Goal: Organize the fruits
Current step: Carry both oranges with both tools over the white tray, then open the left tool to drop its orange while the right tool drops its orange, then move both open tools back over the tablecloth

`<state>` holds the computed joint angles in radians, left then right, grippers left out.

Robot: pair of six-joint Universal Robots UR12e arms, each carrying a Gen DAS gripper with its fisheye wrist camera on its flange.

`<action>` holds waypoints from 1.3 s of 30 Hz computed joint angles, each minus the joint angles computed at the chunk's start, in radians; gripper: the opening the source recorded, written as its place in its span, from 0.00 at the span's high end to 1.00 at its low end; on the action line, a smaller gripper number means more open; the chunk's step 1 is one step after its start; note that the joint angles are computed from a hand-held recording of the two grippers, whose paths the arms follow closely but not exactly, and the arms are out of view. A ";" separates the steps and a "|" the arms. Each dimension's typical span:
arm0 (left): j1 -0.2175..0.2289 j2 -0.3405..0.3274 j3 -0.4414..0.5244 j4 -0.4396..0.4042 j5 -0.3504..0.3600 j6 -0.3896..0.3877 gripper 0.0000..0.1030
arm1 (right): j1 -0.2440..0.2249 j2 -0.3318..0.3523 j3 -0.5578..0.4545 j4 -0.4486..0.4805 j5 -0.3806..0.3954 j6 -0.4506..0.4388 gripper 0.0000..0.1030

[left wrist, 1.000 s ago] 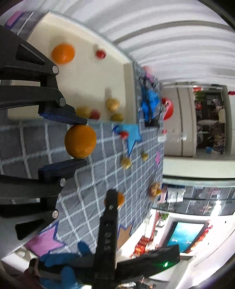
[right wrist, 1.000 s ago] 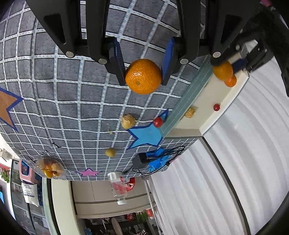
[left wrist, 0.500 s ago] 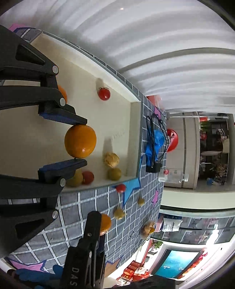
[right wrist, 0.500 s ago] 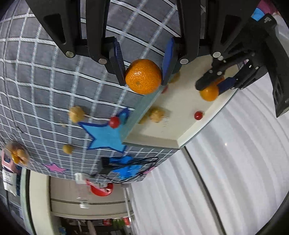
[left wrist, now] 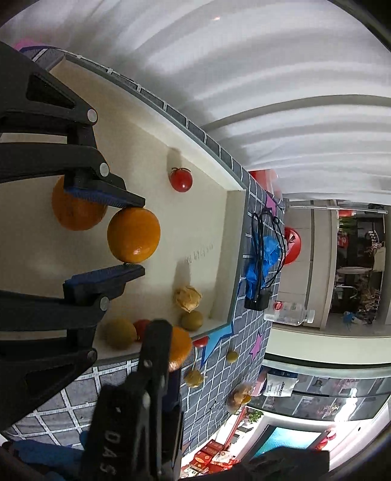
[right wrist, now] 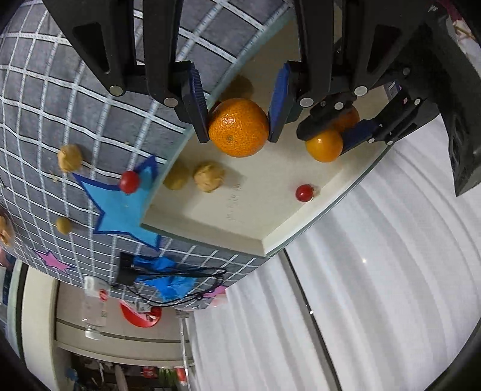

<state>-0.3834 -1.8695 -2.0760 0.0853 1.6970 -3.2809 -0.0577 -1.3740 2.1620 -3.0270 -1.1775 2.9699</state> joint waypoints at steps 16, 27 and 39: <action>-0.004 0.007 -0.020 0.077 0.007 0.036 0.21 | 0.005 -0.008 -0.006 -0.018 0.025 0.012 0.25; -0.042 0.031 -0.014 0.057 -0.002 0.066 0.19 | -0.087 -0.057 0.064 -0.067 0.031 0.088 0.00; -0.097 0.027 0.037 -0.060 -0.121 0.098 0.19 | -0.213 -0.079 0.123 0.004 -0.230 0.157 0.00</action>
<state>-0.4802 -1.8424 -2.0392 0.0256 1.5764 -3.1827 -0.2710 -1.4534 2.2851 -3.0232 -1.4073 3.1272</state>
